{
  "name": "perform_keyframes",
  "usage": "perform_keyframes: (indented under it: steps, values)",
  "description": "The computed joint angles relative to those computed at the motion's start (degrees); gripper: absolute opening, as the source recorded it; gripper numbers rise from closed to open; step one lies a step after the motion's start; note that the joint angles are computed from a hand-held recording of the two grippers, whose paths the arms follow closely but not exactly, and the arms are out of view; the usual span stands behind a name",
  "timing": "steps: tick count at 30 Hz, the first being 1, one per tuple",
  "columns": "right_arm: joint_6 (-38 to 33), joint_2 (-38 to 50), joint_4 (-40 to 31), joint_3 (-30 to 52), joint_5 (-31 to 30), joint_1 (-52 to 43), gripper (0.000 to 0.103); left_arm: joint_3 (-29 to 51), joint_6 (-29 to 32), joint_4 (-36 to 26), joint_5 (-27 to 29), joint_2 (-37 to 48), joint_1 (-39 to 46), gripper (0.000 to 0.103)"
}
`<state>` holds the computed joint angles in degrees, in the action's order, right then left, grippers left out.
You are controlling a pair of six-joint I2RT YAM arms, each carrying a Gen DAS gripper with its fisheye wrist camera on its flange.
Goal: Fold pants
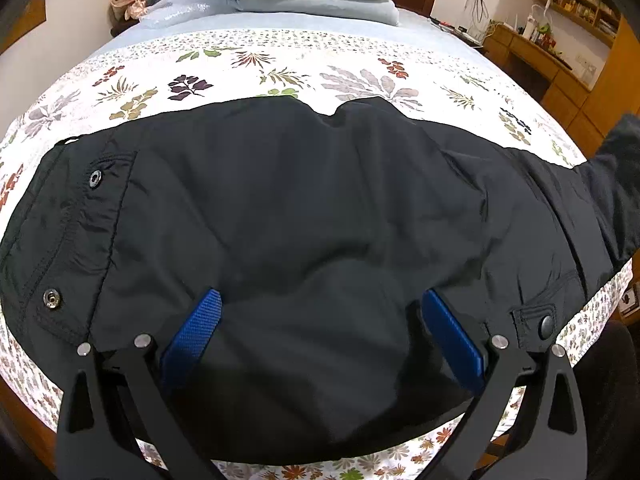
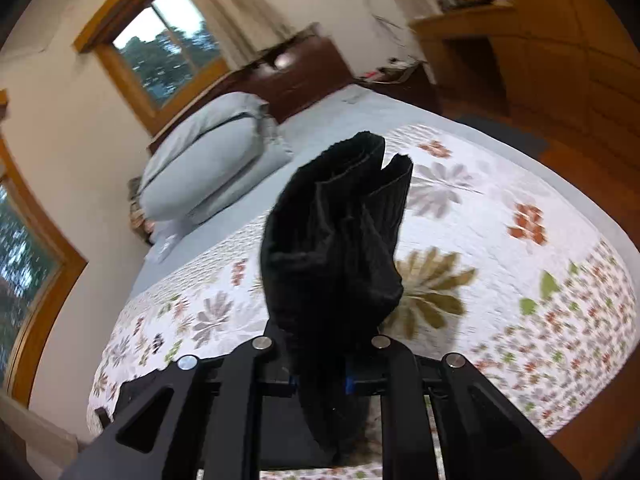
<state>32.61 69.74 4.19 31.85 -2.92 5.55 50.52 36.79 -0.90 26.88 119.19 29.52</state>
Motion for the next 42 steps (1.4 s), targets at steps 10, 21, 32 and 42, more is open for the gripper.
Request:
perform_keyframes:
  steps: [10, 21, 32, 42]
  values:
    - [-9.4, 15.7, -7.8, 17.0, 14.1, 23.2, 0.016, 2.2, 0.4, -3.0, 1.8, 1.0, 0.9, 0.1]
    - [-12.7, 35.1, -9.8, 30.1, 15.6, 33.3, 0.016, 3.8, 0.3, -5.1, 3.2, 1.8, 1.5, 0.1]
    - [-14.5, 51.4, -12.2, 40.1, 17.1, 39.6, 0.016, 4.5, 1.0, -6.1, 3.8, 2.2, 1.8, 0.1]
    - [-14.3, 60.4, -13.0, 46.2, 16.6, 40.2, 0.027, 4.7, 0.9, -6.6, 4.1, 2.3, 2.0, 0.1]
